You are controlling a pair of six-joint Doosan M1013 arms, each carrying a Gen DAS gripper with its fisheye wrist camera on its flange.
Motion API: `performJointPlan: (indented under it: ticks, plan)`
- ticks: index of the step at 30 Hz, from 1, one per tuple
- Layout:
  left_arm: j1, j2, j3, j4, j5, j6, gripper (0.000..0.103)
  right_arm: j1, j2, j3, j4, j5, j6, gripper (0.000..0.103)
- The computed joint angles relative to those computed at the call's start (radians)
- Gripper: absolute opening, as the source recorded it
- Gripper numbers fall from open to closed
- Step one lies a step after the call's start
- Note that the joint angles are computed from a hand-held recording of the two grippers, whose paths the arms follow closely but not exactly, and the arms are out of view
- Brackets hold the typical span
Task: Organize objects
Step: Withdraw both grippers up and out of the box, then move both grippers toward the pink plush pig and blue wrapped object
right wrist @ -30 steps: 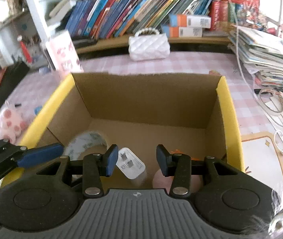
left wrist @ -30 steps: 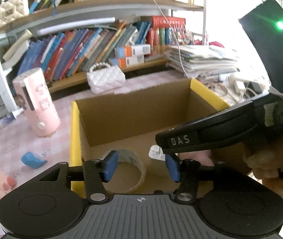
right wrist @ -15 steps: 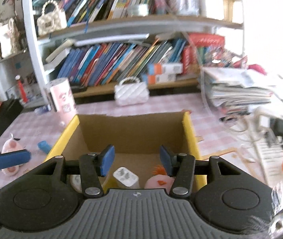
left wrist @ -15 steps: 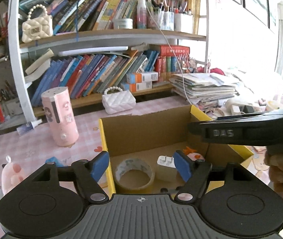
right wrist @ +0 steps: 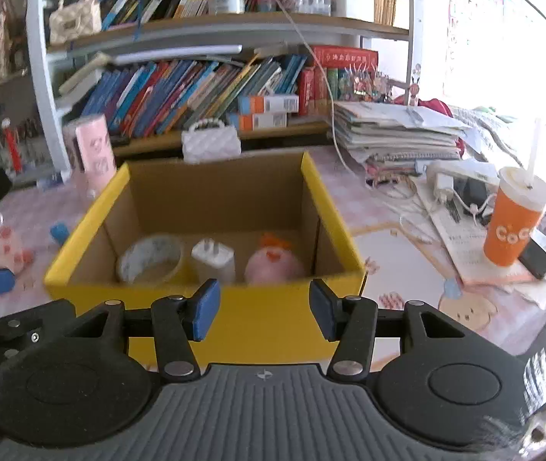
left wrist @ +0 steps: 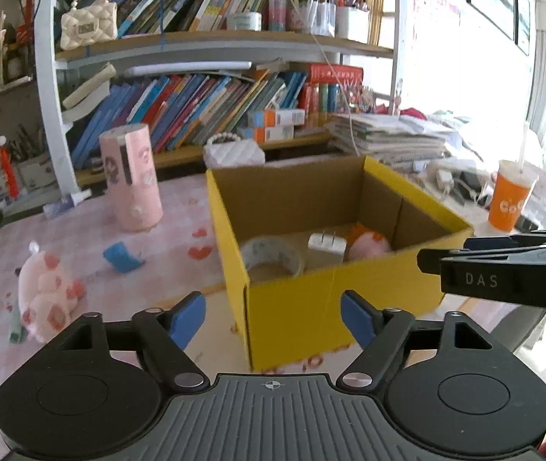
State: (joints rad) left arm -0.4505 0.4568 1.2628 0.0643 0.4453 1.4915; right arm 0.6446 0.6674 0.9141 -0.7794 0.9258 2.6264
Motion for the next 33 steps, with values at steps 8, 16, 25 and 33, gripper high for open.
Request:
performJointPlan:
  ticks: [8,16,25,33]
  plan:
    - [0.006,-0.036,0.057,0.038,0.055,-0.021,0.083,0.042,0.006,0.009,0.031,0.063,-0.02,0.058]
    - [0.016,-0.072,0.109,0.042,0.076,-0.012,0.084,0.07,0.006,0.011,0.078,0.067,-0.042,0.063]
    - [0.029,-0.112,0.164,0.055,0.072,-0.021,0.084,0.098,0.014,-0.004,0.102,0.073,-0.05,0.067]
    - [0.042,-0.146,0.208,0.085,0.071,-0.057,0.084,0.117,0.021,-0.018,0.129,0.07,-0.074,0.068]
